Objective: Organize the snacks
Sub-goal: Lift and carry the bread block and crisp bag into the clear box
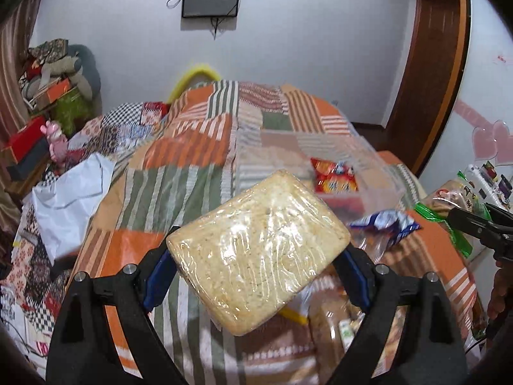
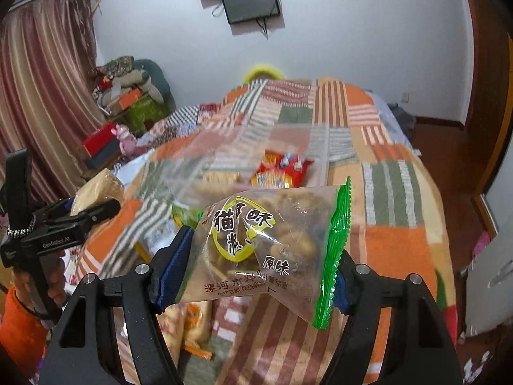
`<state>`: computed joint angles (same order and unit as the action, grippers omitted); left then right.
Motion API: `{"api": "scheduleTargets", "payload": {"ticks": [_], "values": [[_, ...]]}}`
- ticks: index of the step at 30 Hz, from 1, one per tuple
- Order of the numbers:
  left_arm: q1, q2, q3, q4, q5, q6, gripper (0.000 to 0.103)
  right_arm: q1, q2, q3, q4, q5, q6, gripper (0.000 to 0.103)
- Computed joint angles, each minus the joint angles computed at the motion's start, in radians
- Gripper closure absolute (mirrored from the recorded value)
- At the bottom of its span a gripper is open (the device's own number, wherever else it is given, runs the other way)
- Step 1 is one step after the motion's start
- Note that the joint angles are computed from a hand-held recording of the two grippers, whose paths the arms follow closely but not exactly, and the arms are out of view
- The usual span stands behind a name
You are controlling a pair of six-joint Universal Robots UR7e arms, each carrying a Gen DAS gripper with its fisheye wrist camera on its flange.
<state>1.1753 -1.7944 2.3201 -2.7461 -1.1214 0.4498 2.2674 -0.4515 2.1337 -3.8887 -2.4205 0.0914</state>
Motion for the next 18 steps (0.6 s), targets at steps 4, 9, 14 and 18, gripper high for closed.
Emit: {"api": "scheduleTargets", "payload": {"ticks": [4,9,14,18], "values": [[-0.027,0.025,-0.015,-0.025,-0.001,0.005,0.015,-0.006,0.002,-0.029,-0.029,-0.009,-0.058,0.033],[-0.048,0.07,-0.041,-0.05,-0.008,0.006,0.015,-0.023,-0.002,-0.061,-0.052,-0.002,-0.109,0.033],[-0.048,0.145,-0.086,-0.059,-0.014,0.001,0.015,-0.054,-0.004,-0.099,-0.054,0.016,-0.146,0.033],[-0.042,0.211,-0.125,-0.064,-0.013,0.0,0.015,-0.084,-0.001,-0.125,-0.039,0.03,-0.154,0.033]]}}
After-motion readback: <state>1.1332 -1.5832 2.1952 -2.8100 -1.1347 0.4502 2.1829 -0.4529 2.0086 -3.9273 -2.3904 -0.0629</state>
